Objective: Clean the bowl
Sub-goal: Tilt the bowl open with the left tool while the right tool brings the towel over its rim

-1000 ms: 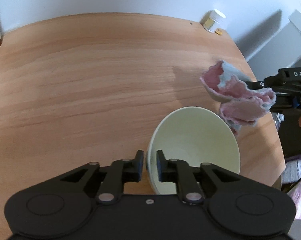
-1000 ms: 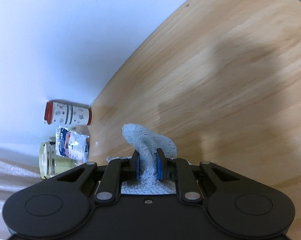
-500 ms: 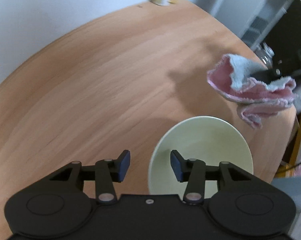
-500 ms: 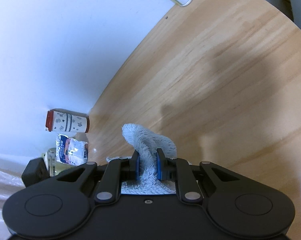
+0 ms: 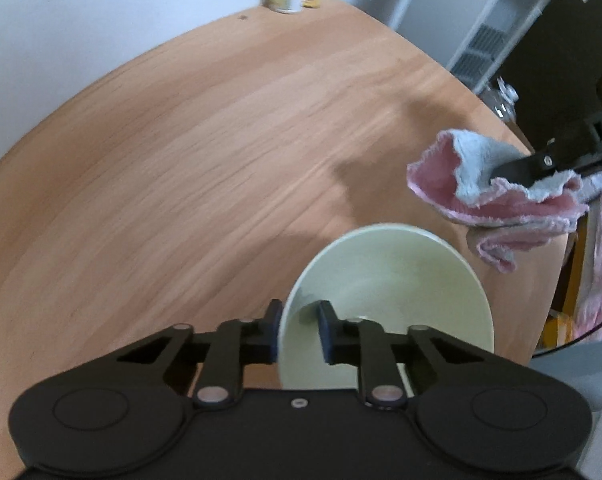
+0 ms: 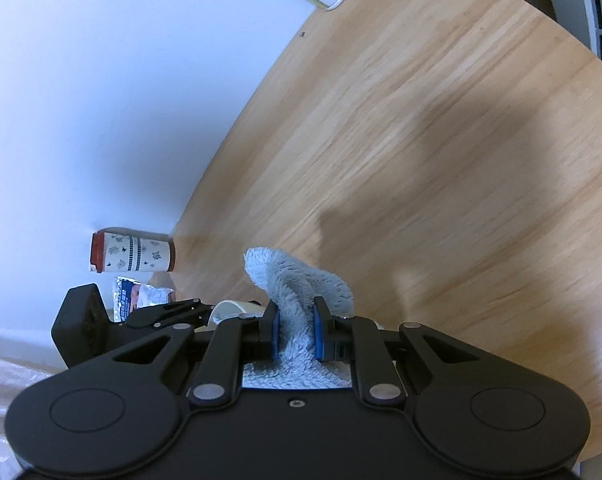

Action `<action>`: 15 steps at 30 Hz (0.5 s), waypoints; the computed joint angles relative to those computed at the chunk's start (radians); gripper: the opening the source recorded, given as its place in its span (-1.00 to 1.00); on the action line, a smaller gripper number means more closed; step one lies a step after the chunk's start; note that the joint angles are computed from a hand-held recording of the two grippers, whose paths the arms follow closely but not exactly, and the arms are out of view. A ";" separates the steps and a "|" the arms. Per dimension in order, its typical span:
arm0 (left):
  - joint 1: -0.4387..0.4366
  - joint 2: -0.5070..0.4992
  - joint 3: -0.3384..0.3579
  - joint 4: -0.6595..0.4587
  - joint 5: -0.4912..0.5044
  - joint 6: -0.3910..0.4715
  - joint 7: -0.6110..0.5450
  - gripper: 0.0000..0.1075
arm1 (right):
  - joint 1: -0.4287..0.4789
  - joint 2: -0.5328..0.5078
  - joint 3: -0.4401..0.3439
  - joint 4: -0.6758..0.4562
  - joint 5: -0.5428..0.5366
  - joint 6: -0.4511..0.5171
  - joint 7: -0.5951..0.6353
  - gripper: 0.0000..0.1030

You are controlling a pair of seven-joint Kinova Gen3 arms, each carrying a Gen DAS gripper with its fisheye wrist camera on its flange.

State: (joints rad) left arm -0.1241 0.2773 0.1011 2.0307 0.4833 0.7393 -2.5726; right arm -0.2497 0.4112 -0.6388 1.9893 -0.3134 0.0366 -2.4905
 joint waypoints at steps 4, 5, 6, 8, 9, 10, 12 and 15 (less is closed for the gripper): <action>-0.029 -0.042 -0.026 0.068 0.048 -0.033 0.038 -0.79 | 0.053 0.039 -0.055 -0.028 0.019 0.017 0.036 -0.65; -0.037 -0.055 -0.032 0.090 0.062 -0.040 0.043 -0.81 | 0.068 0.052 -0.071 -0.037 0.022 0.021 0.051 -0.65; -0.045 -0.065 -0.035 0.105 0.075 -0.042 0.041 -0.81 | 0.080 0.062 -0.085 -0.046 0.024 0.026 0.065 -0.65; -0.049 -0.098 -0.054 0.146 0.084 -0.053 0.075 -0.81 | 0.094 0.079 -0.100 -0.065 0.025 0.043 0.093 -0.65; -0.044 -0.107 -0.060 0.158 0.082 -0.062 0.096 -0.81 | 0.100 0.091 -0.108 -0.080 0.025 0.057 0.113 -0.65; -0.041 -0.118 -0.068 0.172 0.080 -0.068 0.126 -0.81 | 0.106 0.104 -0.115 -0.096 0.023 0.072 0.135 -0.65; -0.045 -0.136 -0.083 0.193 0.083 -0.063 0.166 -0.81 | 0.115 0.135 -0.127 -0.136 0.016 0.108 0.183 -0.65; -0.068 -0.149 -0.099 0.213 0.108 -0.040 0.161 -0.79 | 0.107 0.172 -0.122 -0.196 0.005 0.163 0.245 -0.65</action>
State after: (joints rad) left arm -0.1920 0.1282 0.0024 2.2436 0.5914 0.6997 -2.4114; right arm -0.1424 0.5830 -0.7606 1.7933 -0.3088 0.1993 -2.2459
